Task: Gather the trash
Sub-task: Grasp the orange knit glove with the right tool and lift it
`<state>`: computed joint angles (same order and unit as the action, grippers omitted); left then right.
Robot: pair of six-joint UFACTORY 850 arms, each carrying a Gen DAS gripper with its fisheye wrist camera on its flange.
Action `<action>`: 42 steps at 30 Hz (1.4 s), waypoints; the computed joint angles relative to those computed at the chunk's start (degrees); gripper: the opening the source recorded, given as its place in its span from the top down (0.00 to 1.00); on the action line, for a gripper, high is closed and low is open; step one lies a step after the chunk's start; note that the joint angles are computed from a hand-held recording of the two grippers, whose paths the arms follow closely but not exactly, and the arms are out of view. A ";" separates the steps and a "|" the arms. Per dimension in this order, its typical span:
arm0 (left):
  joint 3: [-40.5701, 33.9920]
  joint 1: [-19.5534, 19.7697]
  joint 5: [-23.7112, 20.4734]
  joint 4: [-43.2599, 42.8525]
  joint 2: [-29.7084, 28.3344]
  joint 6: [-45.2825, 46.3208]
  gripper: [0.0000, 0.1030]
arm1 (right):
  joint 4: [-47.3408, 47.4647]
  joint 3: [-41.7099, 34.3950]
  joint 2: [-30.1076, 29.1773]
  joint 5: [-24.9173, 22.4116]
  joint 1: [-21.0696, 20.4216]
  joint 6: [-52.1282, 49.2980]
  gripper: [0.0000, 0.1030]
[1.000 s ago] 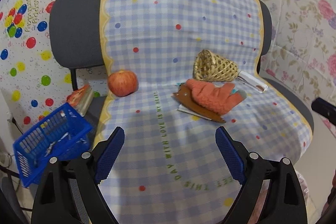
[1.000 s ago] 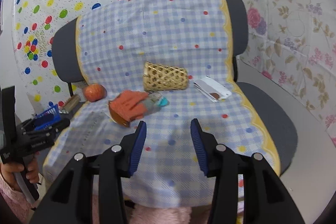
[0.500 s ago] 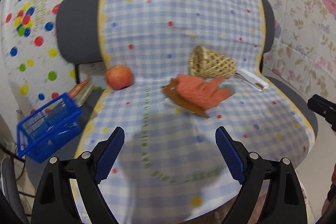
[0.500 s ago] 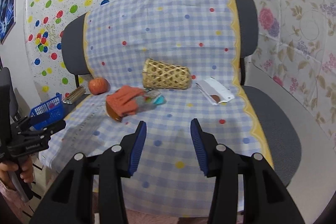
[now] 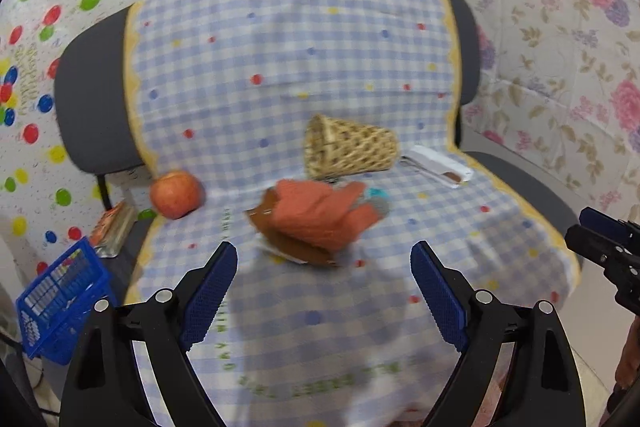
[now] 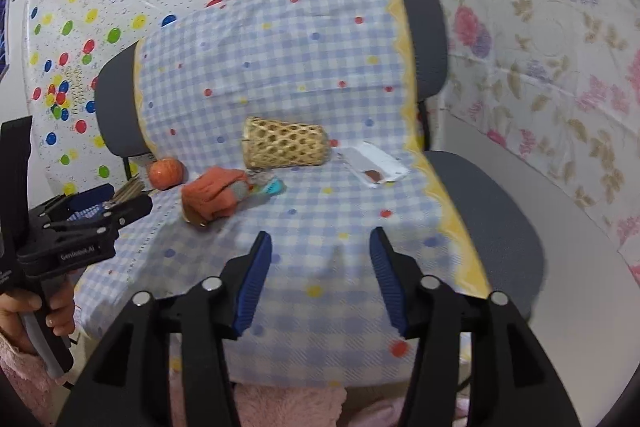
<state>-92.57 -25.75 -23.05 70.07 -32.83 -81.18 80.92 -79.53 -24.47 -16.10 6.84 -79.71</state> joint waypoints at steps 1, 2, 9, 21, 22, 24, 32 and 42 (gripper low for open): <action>0.56 0.50 -0.42 0.50 0.26 -0.54 0.15 | -2.06 -2.33 -2.01 -1.53 0.80 2.46 0.49; 1.43 1.17 -1.00 1.97 0.60 -1.92 0.15 | -3.28 -4.06 -3.44 -2.44 1.34 3.86 0.49; 0.50 5.90 0.74 -1.52 -1.21 -1.65 0.15 | -22.61 -22.06 -16.99 -7.98 5.67 24.81 0.49; -6.76 9.72 4.55 -15.53 -6.91 12.77 0.15 | -46.10 -53.68 -37.80 -22.46 7.85 51.18 0.28; -6.66 9.72 4.47 -15.47 -6.86 12.91 0.15 | -43.96 -52.61 -37.19 -22.15 7.83 49.03 0.38; -6.06 9.56 3.84 -13.85 -6.40 11.93 0.15 | -41.97 -50.87 -35.86 -21.48 8.06 46.37 0.64; -6.14 8.02 0.67 -13.94 -4.51 15.63 0.15 | -23.12 -28.06 -17.71 -2.15 7.87 21.54 0.88; -20.74 7.24 -3.16 -32.39 -13.30 33.01 0.15 | 3.54 -12.94 -6.77 11.33 5.31 -6.24 0.88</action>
